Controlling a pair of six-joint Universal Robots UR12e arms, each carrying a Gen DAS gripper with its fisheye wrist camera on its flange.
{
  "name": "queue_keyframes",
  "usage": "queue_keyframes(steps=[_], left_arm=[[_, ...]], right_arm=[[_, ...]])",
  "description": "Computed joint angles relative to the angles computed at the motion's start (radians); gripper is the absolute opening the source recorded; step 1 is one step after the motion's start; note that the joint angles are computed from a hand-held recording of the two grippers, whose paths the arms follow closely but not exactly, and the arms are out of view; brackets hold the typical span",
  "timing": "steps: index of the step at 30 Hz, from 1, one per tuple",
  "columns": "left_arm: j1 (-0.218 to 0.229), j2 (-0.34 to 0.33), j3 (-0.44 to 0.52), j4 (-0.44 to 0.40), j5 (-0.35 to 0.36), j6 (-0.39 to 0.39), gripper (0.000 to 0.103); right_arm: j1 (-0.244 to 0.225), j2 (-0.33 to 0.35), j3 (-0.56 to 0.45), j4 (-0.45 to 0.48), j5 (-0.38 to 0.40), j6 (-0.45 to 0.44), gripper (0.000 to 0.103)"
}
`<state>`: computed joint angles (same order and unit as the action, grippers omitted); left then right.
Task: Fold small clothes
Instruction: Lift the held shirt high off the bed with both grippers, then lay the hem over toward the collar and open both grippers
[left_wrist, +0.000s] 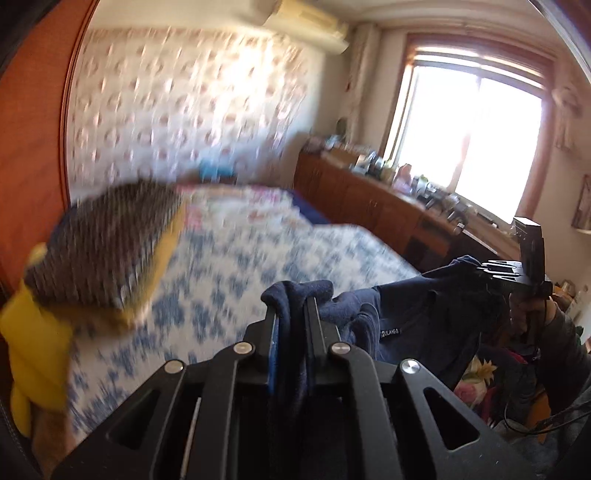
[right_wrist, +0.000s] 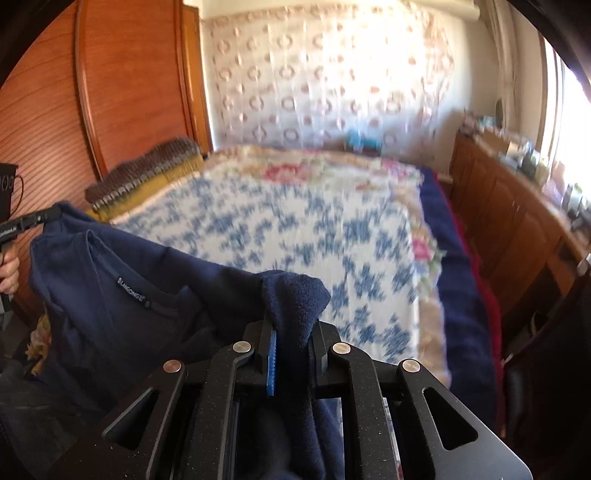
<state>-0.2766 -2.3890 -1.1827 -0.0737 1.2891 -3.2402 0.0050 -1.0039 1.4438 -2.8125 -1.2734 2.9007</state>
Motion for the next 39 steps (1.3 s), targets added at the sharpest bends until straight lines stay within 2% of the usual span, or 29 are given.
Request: queue_keyframes(steps=[11,18,28,34,37,39], left_arm=[[0.01,0.066,-0.055,0.189,0.035,-0.012,0.008],[0.008,0.095,-0.08,0.288,0.054,-0.012,0.008],[0.009,0.134,-0.103,0.372,0.081,-0.01,0.008],[0.015,0.154,-0.109,0.422,0.074,-0.011,0.008],[0.02,0.157,-0.099,0.42,0.081,-0.009,0.008],[0.022,0.145,-0.07,0.388,0.096,-0.001,0.008]], right_arm=[[-0.009,-0.074,0.053,-0.228,0.021,0.034,0.009],[-0.012,-0.115,0.071,-0.306,0.042,0.028,0.009],[-0.014,-0.171,0.079,-0.368,0.07,-0.002,0.009],[-0.014,-0.201,0.077,-0.413,0.079,-0.019,0.009],[-0.01,-0.202,0.06,-0.418,0.072,-0.032,0.009],[-0.008,-0.188,0.035,-0.407,0.068,-0.04,0.009]])
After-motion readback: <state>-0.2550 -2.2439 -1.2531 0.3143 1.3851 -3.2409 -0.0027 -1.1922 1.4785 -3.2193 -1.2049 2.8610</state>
